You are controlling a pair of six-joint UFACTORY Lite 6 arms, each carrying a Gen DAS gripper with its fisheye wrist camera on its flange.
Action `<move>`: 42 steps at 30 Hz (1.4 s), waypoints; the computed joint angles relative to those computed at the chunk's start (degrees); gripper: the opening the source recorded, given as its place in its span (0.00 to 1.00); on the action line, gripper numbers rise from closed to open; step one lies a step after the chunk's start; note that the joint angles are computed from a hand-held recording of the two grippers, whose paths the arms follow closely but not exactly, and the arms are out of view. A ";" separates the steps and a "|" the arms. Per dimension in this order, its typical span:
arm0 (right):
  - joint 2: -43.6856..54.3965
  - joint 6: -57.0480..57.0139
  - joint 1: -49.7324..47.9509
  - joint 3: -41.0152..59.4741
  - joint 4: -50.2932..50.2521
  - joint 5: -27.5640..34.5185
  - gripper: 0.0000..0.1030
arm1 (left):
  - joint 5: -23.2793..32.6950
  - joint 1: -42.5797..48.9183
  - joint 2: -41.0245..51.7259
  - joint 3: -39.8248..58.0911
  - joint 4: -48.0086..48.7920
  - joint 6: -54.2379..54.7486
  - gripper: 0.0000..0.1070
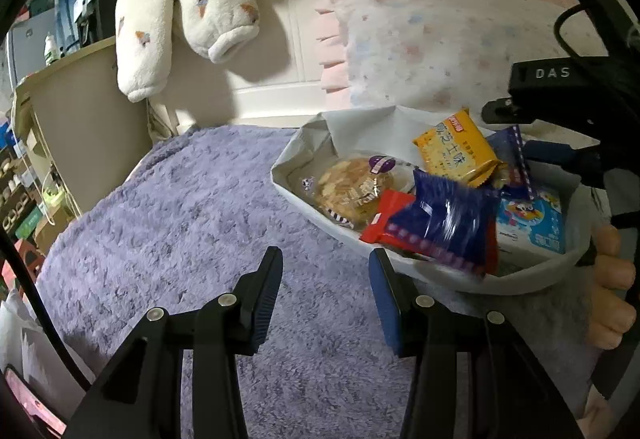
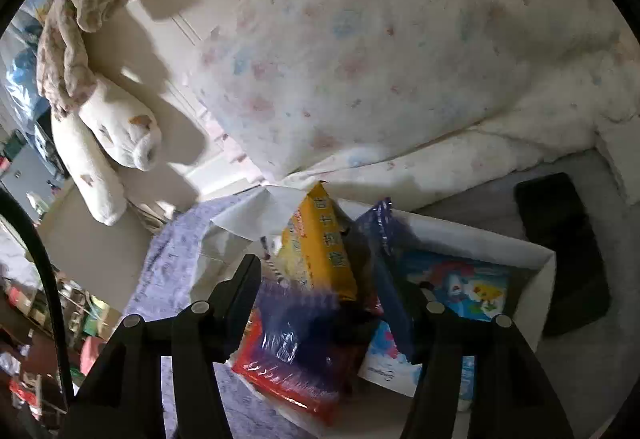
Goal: Organize objects
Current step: 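Carry the blue bag into the white box and open the right tool, then move both tools back over the empty rug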
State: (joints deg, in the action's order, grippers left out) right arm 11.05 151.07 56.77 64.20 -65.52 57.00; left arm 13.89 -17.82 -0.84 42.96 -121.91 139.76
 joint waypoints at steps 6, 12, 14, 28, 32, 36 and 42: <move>2.96 -5.20 1.30 5.46 1.08 3.07 0.56 | -0.58 1.46 2.43 1.83 4.65 -5.34 0.43; 11.64 -17.51 1.82 18.26 3.84 2.91 0.56 | 1.99 4.71 3.92 3.32 12.23 -12.68 0.43; 14.40 -21.54 1.89 22.44 5.82 3.10 0.56 | 2.87 5.14 3.96 3.31 13.14 -12.95 0.44; 23.47 -34.02 1.80 35.30 9.17 -5.36 0.56 | 3.22 12.02 9.08 4.96 7.15 -4.97 0.51; 31.06 -44.40 0.27 43.99 13.61 -12.79 0.56 | 3.69 18.72 13.97 10.72 14.77 -15.32 0.47; 41.07 -53.36 -1.08 54.66 19.59 -13.31 0.56 | 3.25 23.16 18.61 15.25 14.42 -18.00 0.46; 57.00 -61.87 -3.43 69.39 24.14 -14.26 0.52 | -0.47 22.51 27.21 19.51 5.18 -9.51 0.46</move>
